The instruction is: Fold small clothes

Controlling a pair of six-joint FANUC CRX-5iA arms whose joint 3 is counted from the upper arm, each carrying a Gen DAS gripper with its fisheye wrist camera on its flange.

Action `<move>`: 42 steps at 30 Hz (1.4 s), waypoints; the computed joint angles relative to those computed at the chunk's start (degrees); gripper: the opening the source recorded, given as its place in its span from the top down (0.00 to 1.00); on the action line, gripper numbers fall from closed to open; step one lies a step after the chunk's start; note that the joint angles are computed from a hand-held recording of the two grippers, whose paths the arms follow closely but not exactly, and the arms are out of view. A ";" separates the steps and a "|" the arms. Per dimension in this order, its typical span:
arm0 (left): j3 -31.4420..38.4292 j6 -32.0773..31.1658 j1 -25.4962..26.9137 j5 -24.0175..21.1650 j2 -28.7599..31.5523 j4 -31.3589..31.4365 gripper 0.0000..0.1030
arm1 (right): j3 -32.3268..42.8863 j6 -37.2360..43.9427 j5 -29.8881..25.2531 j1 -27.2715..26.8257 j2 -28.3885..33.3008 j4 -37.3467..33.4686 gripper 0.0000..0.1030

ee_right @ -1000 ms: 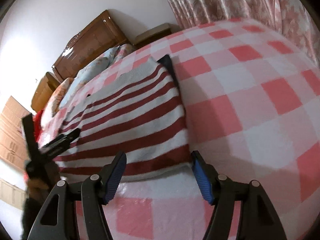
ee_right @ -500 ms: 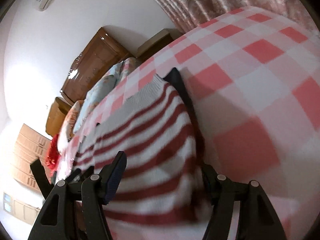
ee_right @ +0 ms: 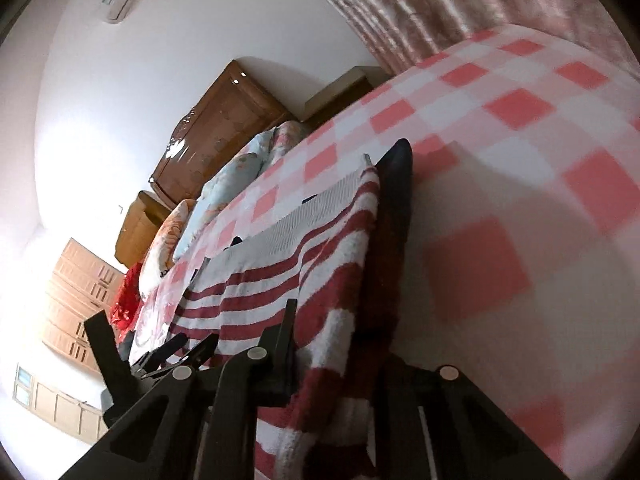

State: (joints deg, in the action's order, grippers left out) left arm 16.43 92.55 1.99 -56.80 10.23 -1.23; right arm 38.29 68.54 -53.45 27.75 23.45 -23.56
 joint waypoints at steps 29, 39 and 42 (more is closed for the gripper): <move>20.40 4.34 -7.25 -6.44 10.86 -11.87 0.00 | -10.15 -1.12 2.88 1.48 -7.36 6.91 0.85; 4.19 5.37 -8.11 -3.78 -0.53 -14.88 0.00 | -9.48 -3.28 4.25 2.57 -6.98 9.84 0.85; 1.71 4.53 -7.64 -3.03 -2.21 -13.75 0.00 | -9.64 -4.20 4.17 2.91 -7.10 10.97 0.85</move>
